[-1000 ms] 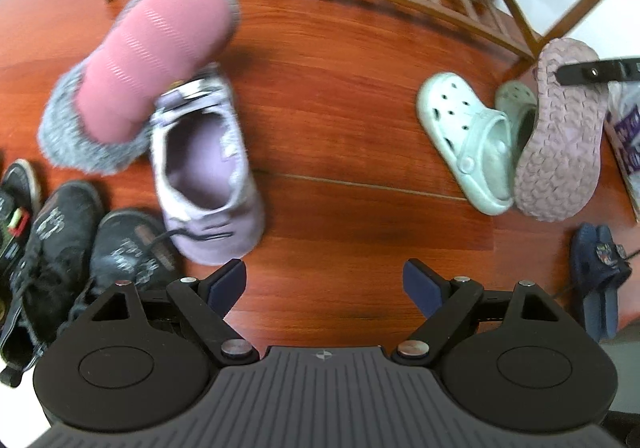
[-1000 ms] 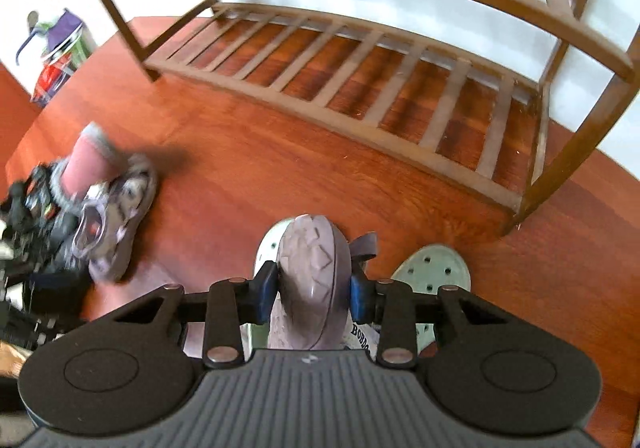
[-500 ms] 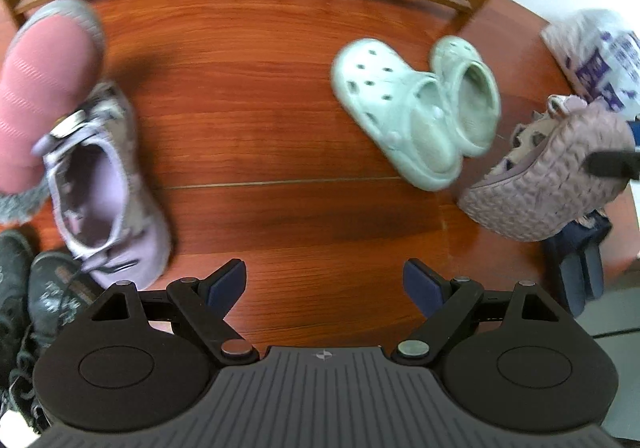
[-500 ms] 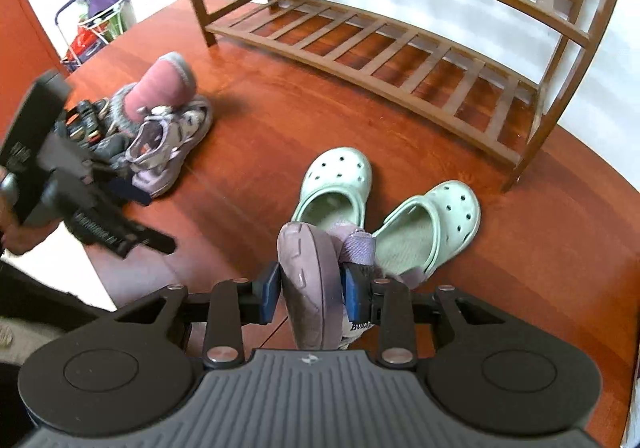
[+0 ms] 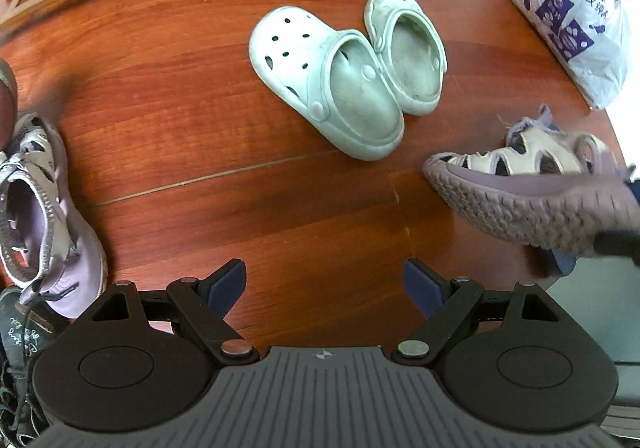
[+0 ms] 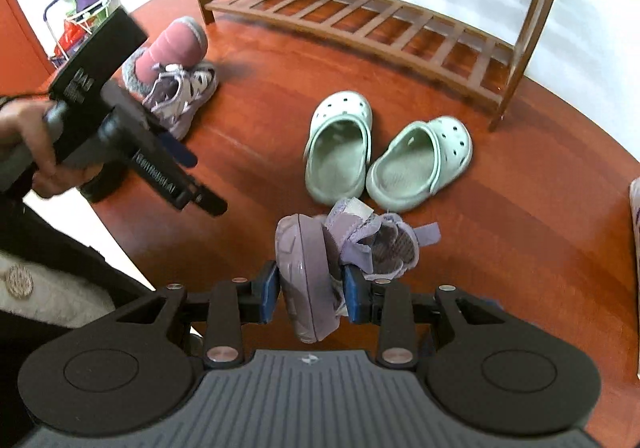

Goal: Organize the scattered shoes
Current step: 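Lift and carry the lilac sneaker with the right tool away from the clogs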

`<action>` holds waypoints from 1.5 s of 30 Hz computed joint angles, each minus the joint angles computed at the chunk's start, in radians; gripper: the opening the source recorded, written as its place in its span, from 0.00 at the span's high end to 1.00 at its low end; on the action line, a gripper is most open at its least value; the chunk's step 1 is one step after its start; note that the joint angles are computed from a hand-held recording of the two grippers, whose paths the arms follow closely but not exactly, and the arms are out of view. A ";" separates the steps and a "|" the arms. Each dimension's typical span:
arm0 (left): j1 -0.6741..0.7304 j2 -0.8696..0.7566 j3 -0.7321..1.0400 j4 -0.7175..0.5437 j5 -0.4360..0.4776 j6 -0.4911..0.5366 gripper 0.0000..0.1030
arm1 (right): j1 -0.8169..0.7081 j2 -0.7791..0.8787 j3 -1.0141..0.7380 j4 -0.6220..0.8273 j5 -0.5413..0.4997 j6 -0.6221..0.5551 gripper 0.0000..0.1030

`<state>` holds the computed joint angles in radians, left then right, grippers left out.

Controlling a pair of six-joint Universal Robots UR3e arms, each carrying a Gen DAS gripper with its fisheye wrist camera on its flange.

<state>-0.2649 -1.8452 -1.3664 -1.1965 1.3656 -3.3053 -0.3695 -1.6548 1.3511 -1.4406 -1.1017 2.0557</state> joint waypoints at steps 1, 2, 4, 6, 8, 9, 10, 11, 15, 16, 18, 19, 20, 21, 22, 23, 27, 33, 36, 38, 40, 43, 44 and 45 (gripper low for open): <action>0.000 -0.002 0.002 -0.002 0.001 0.001 0.16 | -0.004 -0.029 0.034 -0.006 -0.008 -0.009 0.63; 0.000 -0.002 0.002 -0.005 0.002 0.002 0.16 | -0.004 -0.045 0.052 -0.013 -0.012 -0.012 0.63; 0.002 -0.003 0.005 -0.009 0.004 0.004 0.16 | 0.007 -0.107 0.130 -0.069 -0.034 -0.008 0.63; 0.008 0.001 0.001 -0.012 0.008 0.008 0.16 | 0.019 -0.143 0.172 -0.097 -0.052 -0.004 0.63; 0.012 0.004 -0.003 -0.013 0.009 0.009 0.16 | 0.040 -0.196 0.239 -0.131 -0.077 -0.016 0.63; 0.018 0.009 -0.011 -0.014 0.012 0.010 0.16 | 0.047 -0.217 0.265 -0.146 -0.084 -0.020 0.63; 0.021 0.012 -0.014 -0.015 0.013 0.012 0.16 | 0.050 -0.228 0.281 -0.159 -0.085 -0.020 0.63; 0.023 0.015 -0.017 -0.015 0.015 0.012 0.16 | 0.053 -0.239 0.296 -0.171 -0.086 -0.019 0.63; 0.035 0.036 -0.042 -0.016 0.018 0.020 0.16 | 0.067 -0.281 0.356 -0.221 -0.091 -0.015 0.63; 0.037 0.040 -0.047 -0.018 0.019 0.021 0.16 | 0.072 -0.288 0.368 -0.236 -0.094 -0.013 0.63; 0.043 0.053 -0.063 -0.018 0.019 0.029 0.16 | 0.083 -0.320 0.418 -0.283 -0.098 -0.017 0.63; 0.045 0.058 -0.069 -0.018 0.019 0.033 0.16 | 0.086 -0.326 0.430 -0.296 -0.099 -0.019 0.63; 0.046 0.060 -0.070 -0.019 0.019 0.034 0.16 | 0.089 -0.340 0.452 -0.316 -0.100 -0.022 0.63; 0.050 0.068 -0.081 -0.019 0.020 0.038 0.16 | 0.093 -0.361 0.483 -0.342 -0.100 -0.028 0.63; 0.054 0.076 -0.091 -0.019 0.021 0.041 0.16 | 0.096 -0.382 0.515 -0.366 -0.100 -0.034 0.63; 0.058 0.084 -0.101 -0.021 0.021 0.046 0.16 | 0.098 -0.401 0.544 -0.387 -0.096 -0.042 0.63; 0.069 0.107 -0.131 -0.023 0.021 0.066 0.16 | 0.125 -0.450 0.632 -0.460 -0.115 -0.077 0.62; 0.082 0.137 -0.166 -0.030 0.021 0.102 0.16 | 0.167 -0.493 0.746 -0.564 -0.159 -0.066 0.60; 0.090 0.155 -0.184 -0.038 0.021 0.126 0.16 | 0.183 -0.521 0.816 -0.627 -0.177 -0.047 0.59; 0.093 0.161 -0.188 -0.041 0.020 0.135 0.16 | 0.188 -0.538 0.859 -0.659 -0.184 -0.025 0.58; 0.097 0.170 -0.193 -0.043 0.019 0.151 0.16 | 0.193 -0.547 0.885 -0.671 -0.189 -0.009 0.57; 0.102 0.180 -0.197 -0.045 0.017 0.170 0.16 | 0.210 -0.560 0.936 -0.722 -0.205 0.006 0.56; 0.102 0.181 -0.197 -0.045 0.017 0.174 0.16 | 0.216 -0.563 0.954 -0.741 -0.209 0.012 0.55; 0.103 0.182 -0.197 -0.045 0.017 0.177 0.16 | 0.223 -0.562 0.969 -0.759 -0.214 0.018 0.55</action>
<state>-0.1623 -1.6630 -1.5629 -1.2411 1.3825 -3.1279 -0.1469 -2.2168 2.3199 -2.1999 -1.3154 2.0741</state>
